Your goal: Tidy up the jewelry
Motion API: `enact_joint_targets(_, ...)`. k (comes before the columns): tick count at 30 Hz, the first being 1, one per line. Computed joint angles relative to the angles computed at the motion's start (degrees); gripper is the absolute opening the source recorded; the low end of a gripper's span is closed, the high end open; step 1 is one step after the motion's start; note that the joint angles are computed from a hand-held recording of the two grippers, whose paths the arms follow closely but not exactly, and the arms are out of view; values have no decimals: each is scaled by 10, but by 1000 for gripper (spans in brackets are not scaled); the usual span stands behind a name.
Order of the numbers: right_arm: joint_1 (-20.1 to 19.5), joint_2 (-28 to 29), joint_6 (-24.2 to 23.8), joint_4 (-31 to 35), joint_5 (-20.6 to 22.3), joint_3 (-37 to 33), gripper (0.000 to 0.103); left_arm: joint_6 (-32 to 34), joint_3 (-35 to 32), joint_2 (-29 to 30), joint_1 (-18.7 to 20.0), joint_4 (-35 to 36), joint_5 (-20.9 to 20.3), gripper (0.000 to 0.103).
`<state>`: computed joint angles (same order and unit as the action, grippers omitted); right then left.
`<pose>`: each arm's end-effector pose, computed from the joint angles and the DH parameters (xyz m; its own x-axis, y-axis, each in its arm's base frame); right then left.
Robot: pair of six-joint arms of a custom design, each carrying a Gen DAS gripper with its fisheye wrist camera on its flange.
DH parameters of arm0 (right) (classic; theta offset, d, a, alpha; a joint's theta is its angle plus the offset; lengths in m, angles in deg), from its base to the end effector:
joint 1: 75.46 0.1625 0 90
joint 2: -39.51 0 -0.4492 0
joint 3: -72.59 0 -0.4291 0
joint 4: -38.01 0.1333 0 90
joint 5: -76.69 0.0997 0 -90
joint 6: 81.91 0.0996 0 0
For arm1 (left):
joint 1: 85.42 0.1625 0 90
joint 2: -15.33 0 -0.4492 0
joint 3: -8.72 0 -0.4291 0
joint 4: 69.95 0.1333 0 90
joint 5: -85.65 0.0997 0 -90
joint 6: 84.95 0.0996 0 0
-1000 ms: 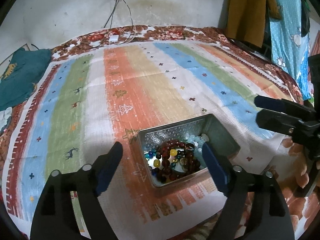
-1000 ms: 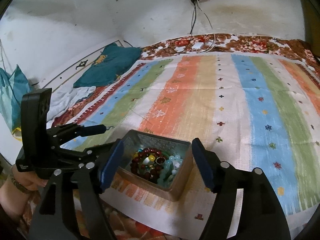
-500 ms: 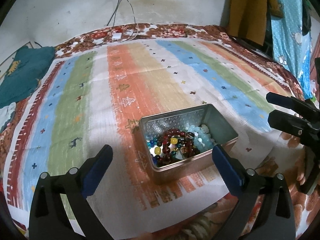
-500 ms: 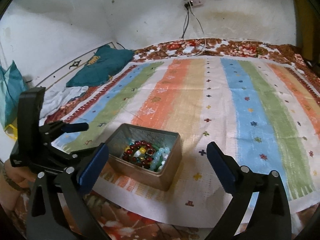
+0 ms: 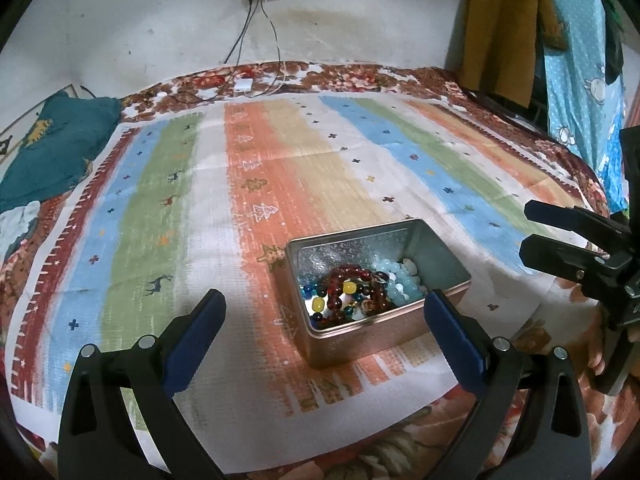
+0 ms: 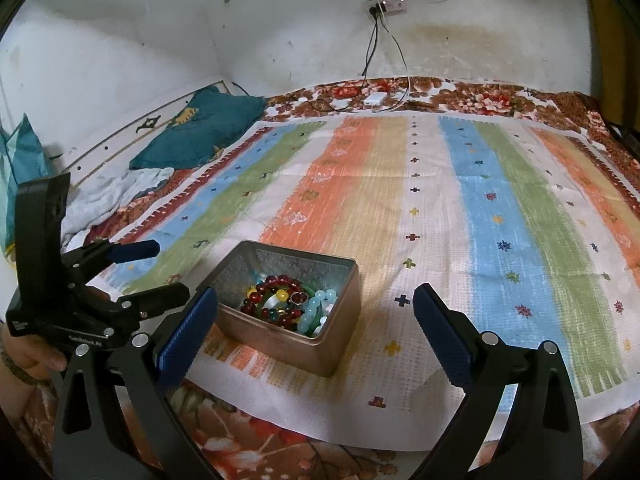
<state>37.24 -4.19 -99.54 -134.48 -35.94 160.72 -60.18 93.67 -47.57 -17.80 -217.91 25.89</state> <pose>0.3834 -0.6703 0.1615 -0.8067 -0.3509 0.4754 -0.5752 0.6507 -0.4958 -0.1097 -0.7482 0.3901 -0.6983 0.3645 -0.6161 0.6618 0.6566 -0.3617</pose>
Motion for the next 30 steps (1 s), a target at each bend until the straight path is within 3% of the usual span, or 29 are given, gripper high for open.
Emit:
enact_joint_targets(7, 1, 1, -2, 5, -1, -1, 99, 17, 8, -6, -1, -1, -17, 97)
enact_joint_targets(30, 4, 7, -17, 9, -12, 0, 99, 16, 9, -5, -1, -7, -12, 97)
